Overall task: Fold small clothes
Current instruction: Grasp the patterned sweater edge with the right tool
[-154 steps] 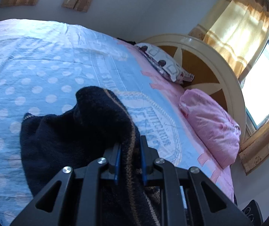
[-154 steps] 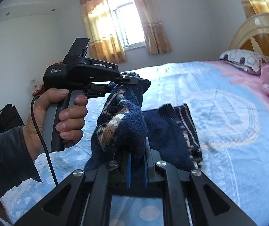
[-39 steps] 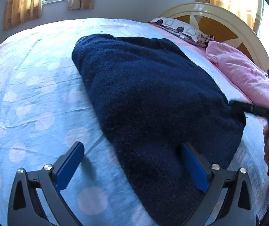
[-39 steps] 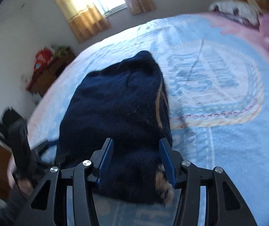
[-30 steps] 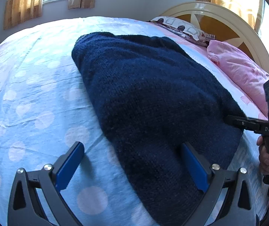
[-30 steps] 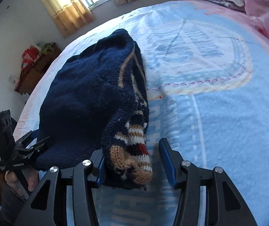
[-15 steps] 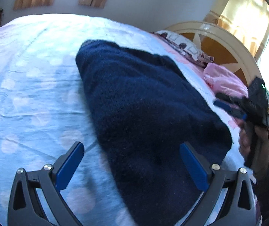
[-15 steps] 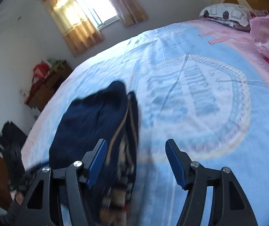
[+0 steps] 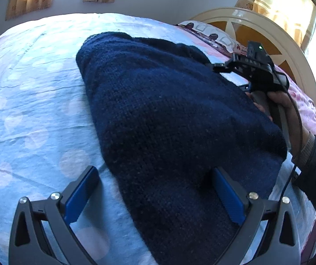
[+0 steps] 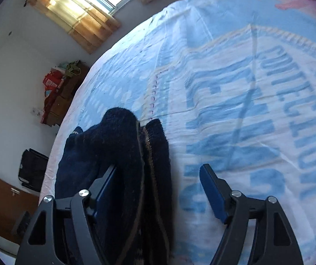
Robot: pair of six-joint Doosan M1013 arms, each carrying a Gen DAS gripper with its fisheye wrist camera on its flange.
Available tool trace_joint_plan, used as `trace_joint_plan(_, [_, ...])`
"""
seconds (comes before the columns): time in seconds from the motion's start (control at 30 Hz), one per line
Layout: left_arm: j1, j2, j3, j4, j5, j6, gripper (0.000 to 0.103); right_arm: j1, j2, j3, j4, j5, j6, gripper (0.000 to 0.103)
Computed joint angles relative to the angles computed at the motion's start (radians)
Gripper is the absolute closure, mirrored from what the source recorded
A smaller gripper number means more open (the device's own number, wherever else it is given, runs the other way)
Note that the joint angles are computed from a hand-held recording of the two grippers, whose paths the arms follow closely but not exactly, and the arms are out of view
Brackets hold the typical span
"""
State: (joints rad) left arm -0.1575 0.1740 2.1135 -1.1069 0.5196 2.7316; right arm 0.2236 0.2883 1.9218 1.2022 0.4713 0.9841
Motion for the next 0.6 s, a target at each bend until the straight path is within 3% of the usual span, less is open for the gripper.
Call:
trace_joint_plan(0.23, [-0.013, -0.004, 0.004, 0.028, -0.025, -0.02, 0.0, 0.001, 0.029, -0.021, 0.121, 0.042, -0.137, 0.025])
trace_joint_plan(0.47, [-0.037, -0.002, -0.003, 0.06, -0.048, -0.057, 0.0, 0.019, 0.048, -0.039, 0.144, 0.011, -0.126, 0.026])
trace_joint_plan(0.6, [-0.053, 0.005, -0.018, 0.083, -0.054, -0.094, 0.0, 0.009, 0.05, -0.027, 0.219, 0.074, -0.164, 0.04])
